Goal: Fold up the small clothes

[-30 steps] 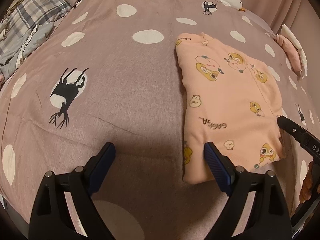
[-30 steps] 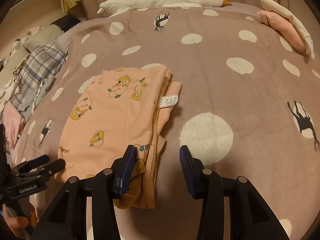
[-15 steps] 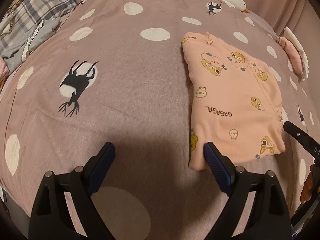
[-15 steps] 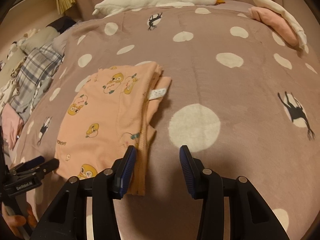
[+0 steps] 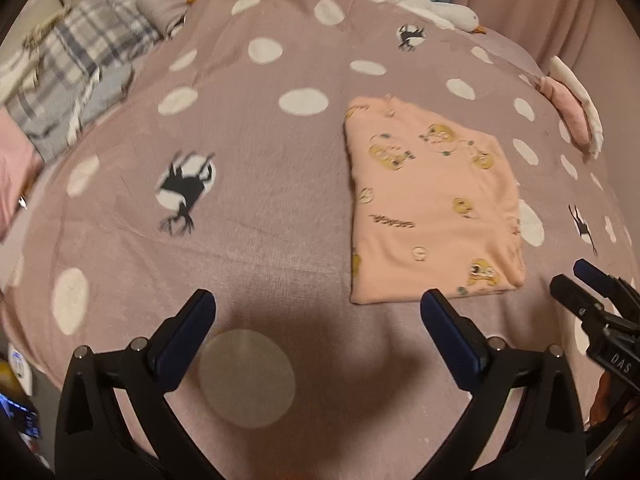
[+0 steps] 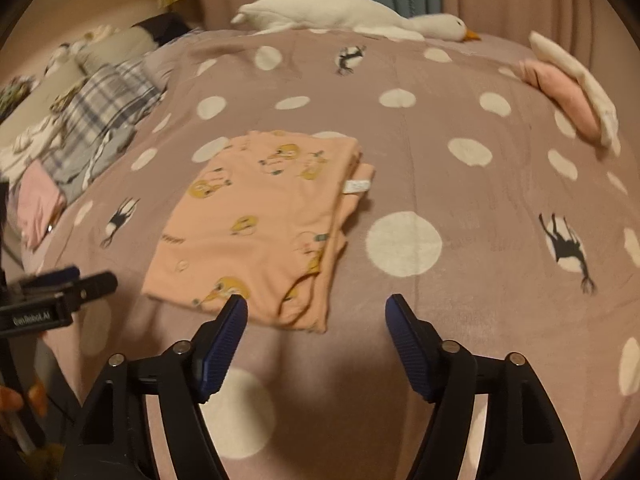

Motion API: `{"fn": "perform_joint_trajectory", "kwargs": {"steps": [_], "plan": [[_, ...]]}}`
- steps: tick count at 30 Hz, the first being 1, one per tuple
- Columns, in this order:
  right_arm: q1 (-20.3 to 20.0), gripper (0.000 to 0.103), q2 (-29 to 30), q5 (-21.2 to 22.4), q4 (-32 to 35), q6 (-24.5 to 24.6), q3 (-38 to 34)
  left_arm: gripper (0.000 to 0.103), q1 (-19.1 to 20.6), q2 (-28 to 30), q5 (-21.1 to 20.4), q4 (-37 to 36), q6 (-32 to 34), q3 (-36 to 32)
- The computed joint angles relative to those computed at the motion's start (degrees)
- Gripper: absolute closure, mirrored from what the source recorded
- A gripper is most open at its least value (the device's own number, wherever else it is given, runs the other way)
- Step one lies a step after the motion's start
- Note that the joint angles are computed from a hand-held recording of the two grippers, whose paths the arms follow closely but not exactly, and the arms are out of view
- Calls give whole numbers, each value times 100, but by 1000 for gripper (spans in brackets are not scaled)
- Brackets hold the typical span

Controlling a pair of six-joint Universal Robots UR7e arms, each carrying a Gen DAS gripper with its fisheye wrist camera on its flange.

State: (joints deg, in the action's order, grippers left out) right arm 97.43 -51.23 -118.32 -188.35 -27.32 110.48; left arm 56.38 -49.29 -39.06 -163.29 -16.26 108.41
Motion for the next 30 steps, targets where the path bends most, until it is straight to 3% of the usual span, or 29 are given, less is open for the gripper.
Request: {"fn": "perform_joint_trajectory", "kwargs": {"steps": [4, 8, 12, 17, 30], "plan": [[50, 15, -237, 230, 286, 243, 142, 0, -188, -170, -174, -33, 64, 148], [192, 2, -350, 193, -48, 92, 349, 0, -388, -281, -188, 52, -19, 234], [339, 1, -462, 111, -179, 28, 489, 0, -521, -357, -341, 79, -99, 305], [424, 1, -322, -106, -668, -221, 544, 0, -712, -266, -27, -51, -4, 402], [442, 1, -238, -168, -622, -83, 543, 0, -711, -212, 225, 217, -212, 406]]}}
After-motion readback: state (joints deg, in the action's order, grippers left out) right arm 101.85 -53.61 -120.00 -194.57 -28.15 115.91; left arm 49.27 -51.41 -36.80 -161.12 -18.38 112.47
